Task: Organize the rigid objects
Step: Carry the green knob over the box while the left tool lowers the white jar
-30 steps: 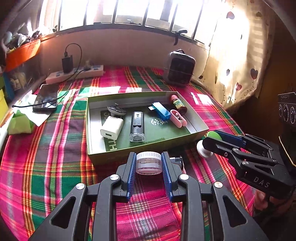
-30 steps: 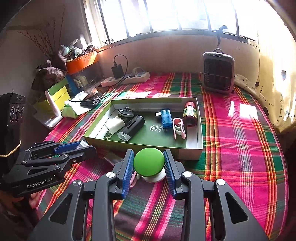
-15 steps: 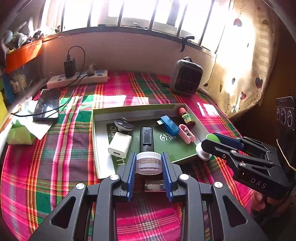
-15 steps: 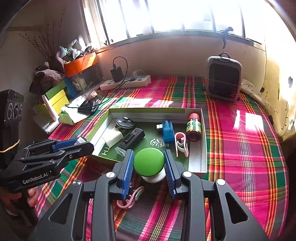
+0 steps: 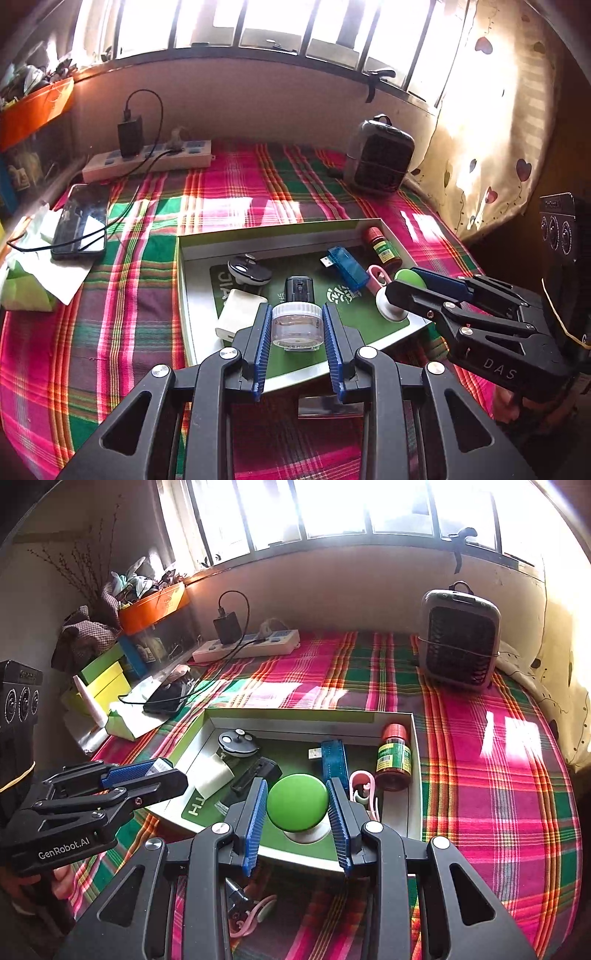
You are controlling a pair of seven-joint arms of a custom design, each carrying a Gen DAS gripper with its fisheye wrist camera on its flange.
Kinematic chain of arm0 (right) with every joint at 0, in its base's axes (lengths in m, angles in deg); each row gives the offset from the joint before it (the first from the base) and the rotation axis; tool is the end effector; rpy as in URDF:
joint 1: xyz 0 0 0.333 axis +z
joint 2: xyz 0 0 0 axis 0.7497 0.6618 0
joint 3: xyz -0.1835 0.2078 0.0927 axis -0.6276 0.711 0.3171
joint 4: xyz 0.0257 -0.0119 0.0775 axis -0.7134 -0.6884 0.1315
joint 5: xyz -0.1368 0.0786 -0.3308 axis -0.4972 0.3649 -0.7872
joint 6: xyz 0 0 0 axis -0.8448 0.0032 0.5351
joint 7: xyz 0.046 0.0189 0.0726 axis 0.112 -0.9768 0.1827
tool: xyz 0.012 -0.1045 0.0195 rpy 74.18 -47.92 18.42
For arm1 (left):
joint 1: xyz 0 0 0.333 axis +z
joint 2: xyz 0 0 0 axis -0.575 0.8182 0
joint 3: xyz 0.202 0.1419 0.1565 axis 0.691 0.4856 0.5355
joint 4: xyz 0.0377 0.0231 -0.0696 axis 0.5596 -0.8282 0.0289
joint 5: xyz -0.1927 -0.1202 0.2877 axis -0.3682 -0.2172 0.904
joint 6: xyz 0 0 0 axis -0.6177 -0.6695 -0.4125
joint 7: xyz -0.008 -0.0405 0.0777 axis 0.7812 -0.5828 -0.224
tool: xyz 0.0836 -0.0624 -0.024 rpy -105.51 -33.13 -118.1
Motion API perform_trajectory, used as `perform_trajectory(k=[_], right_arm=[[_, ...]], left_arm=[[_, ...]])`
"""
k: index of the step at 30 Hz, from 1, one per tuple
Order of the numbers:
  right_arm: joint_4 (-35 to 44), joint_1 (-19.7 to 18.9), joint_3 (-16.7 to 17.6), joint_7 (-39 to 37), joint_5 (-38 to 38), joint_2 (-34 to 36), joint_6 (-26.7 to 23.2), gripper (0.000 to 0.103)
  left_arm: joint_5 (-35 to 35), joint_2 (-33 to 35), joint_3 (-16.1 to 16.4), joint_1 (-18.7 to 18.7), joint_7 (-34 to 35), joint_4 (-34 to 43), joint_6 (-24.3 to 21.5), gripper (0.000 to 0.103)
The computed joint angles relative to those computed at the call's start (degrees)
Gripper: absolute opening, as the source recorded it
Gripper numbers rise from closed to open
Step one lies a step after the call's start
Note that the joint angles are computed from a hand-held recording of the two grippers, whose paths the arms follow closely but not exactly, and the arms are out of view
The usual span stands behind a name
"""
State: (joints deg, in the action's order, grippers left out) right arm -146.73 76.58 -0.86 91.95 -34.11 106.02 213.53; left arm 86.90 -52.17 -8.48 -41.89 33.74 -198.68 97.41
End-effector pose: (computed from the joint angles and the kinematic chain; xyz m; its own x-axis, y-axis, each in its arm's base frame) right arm 0.6209 0.3933 0.4751 0.5361 -0.8160 -0.2163 -0.6504 -0.2359 -0.7221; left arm 0.5669 -0.1816 0.4879 -0.0569 -0.9772 0.2047 -0.7288 -0.0995 -0.6775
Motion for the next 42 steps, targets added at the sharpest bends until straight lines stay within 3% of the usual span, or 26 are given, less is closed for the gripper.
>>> perform_trajectory(k=[23, 42], right_arm=[[13.85, 0.02, 0.68, -1.72, 1.28, 10.41, -7.86, 0.035], [15.47, 0.68, 0.26, -1.67, 0.65, 11.79, -7.21, 0.034]], left_arm=[[-6.33, 15.36, -2.42, 2.45, 7.99, 19.46, -7.33, 0.026], [-4.54, 23.08, -1.71, 1.44, 7.26, 29.43, -12.63, 0.026]])
